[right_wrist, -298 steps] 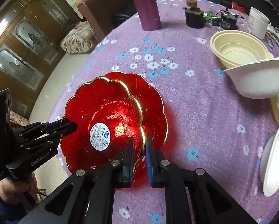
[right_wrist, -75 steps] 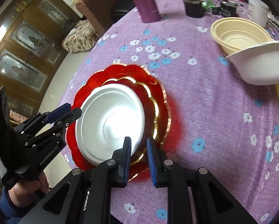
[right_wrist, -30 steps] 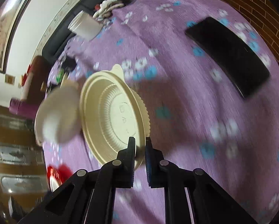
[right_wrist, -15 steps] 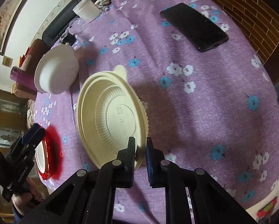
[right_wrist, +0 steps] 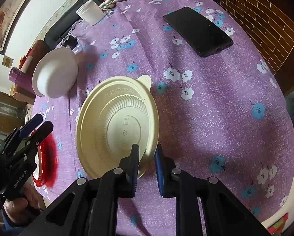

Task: Organize plates and bowls
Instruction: 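Lift the cream plastic plate and carry it toward the red stack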

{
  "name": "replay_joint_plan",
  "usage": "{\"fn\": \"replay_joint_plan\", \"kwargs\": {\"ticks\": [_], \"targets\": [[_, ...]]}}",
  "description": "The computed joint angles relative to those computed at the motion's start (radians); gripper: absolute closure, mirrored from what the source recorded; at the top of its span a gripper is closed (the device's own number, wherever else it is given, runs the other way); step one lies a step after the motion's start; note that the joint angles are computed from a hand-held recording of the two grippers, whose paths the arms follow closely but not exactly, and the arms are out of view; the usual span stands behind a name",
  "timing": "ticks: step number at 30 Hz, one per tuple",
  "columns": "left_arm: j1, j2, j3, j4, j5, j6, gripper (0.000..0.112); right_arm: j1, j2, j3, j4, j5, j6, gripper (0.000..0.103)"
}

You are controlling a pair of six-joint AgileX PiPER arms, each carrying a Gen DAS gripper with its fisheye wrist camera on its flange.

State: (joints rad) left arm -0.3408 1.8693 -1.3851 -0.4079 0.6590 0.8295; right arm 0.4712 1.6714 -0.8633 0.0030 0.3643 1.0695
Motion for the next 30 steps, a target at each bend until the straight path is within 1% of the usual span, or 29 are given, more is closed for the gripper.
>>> {"fn": "replay_joint_plan", "kwargs": {"ticks": [6,12,14,16,19,23,29,30], "targets": [[-0.051,0.007,0.021,0.062,-0.052,-0.045,0.065,-0.004,0.004,0.004,0.021,-0.006,-0.033,0.085],[-0.092,0.013,0.052,0.120,-0.122,-0.090,0.065,-0.002,0.015,-0.002,0.009,-0.012,-0.044,0.085],[-0.101,0.022,0.051,0.137,-0.127,-0.097,0.069,-0.001,0.017,0.000,0.011,-0.020,-0.044,0.085],[-0.108,0.028,0.052,0.146,-0.132,-0.103,0.080,-0.001,0.022,0.000,0.016,-0.024,-0.051,0.085],[-0.116,0.036,0.056,0.158,-0.142,-0.107,0.086,0.002,0.025,0.002,0.004,-0.032,-0.044,0.085],[-0.123,0.041,0.059,0.171,-0.155,-0.118,0.087,0.001,0.032,-0.004,0.009,-0.031,-0.061,0.085],[-0.125,0.052,0.054,0.179,-0.164,-0.115,0.093,0.003,0.053,-0.029,-0.014,-0.014,-0.064,0.085],[-0.124,0.052,0.055,0.174,-0.165,-0.109,0.096,0.004,0.055,-0.031,-0.021,-0.012,-0.060,0.085]]}}
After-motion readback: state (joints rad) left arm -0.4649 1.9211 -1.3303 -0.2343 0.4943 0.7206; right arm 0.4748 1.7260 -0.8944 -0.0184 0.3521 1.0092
